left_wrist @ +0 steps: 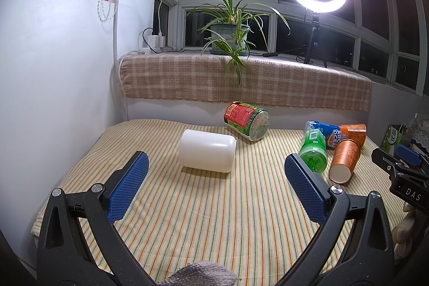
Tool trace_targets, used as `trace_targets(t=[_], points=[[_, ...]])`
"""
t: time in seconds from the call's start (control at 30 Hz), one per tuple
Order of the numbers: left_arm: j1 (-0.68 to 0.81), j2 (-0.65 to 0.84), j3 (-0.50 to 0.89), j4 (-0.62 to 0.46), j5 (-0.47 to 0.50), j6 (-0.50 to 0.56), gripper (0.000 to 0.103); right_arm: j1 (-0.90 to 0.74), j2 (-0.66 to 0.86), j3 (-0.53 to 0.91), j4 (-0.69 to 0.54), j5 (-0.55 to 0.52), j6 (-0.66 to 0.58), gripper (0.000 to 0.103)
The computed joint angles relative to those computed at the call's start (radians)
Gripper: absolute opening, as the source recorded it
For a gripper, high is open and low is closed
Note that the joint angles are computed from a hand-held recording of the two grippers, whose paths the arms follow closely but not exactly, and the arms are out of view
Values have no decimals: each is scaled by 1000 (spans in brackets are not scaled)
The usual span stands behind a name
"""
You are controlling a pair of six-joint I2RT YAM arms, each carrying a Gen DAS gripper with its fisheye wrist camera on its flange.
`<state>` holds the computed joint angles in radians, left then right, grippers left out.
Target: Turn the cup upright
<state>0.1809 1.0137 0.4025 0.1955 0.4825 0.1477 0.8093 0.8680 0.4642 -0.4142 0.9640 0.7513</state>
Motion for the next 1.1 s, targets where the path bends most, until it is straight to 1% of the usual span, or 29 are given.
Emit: trace_targets(t=[0.63,1.1], points=[[0,1,1,-2,0,1,103,-2,-1,-3,1,-5,1,83],[0,2,3,-6,0,1,103,-4,19,-9,24,-13,5,83]])
